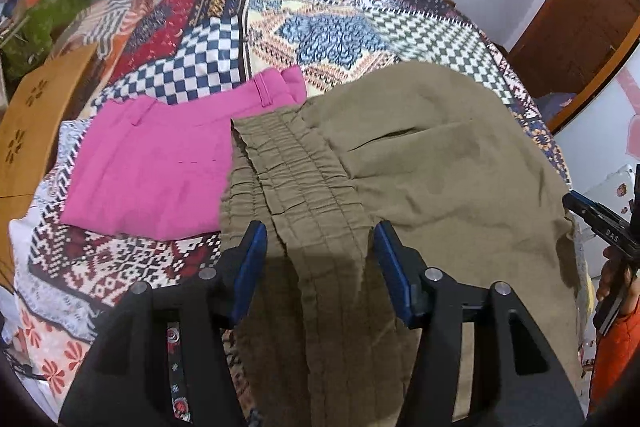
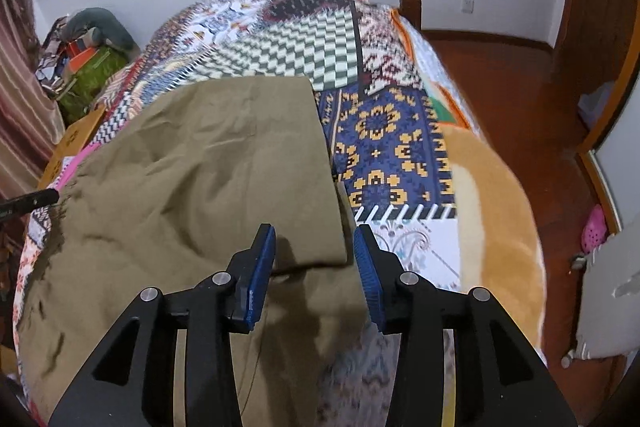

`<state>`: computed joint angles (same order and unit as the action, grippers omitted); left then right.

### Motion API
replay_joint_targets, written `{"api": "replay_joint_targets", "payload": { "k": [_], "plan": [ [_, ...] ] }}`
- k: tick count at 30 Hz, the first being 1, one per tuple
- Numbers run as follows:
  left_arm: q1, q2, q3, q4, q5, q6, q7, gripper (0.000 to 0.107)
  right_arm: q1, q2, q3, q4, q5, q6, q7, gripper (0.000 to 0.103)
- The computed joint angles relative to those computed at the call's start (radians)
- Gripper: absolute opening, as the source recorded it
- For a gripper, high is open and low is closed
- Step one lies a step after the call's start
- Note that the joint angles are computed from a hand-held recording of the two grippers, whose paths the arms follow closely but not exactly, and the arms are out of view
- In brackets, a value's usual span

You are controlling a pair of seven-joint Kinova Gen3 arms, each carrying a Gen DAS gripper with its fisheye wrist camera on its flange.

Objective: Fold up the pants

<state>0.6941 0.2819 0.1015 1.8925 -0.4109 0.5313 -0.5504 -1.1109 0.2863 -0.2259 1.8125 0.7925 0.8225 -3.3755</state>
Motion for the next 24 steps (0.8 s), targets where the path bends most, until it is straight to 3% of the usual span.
{"api": "replay_joint_targets", "payload": {
  "k": [6,10,17,24],
  "plan": [
    [0.032,0.032,-0.034,-0.002,-0.048,-0.05,0.018,0.06,0.026,-0.002,0.012,0.069,0.04,-0.145,-0.062,0.034],
    [0.076,0.044,-0.061,-0.013,-0.108,-0.037,0.046,0.057,-0.001,0.014,0.013,0.036,0.031,-0.066,-0.006,0.016],
    [0.104,0.061,-0.069,-0.046,-0.172,0.002,0.081,0.054,-0.031,0.06,0.002,-0.038,0.001,0.085,0.126,0.012],
    [0.047,0.051,-0.038,-0.032,-0.114,-0.019,0.019,0.056,-0.006,0.051,0.006,-0.05,-0.065,0.076,0.192,0.012]
  ]
}}
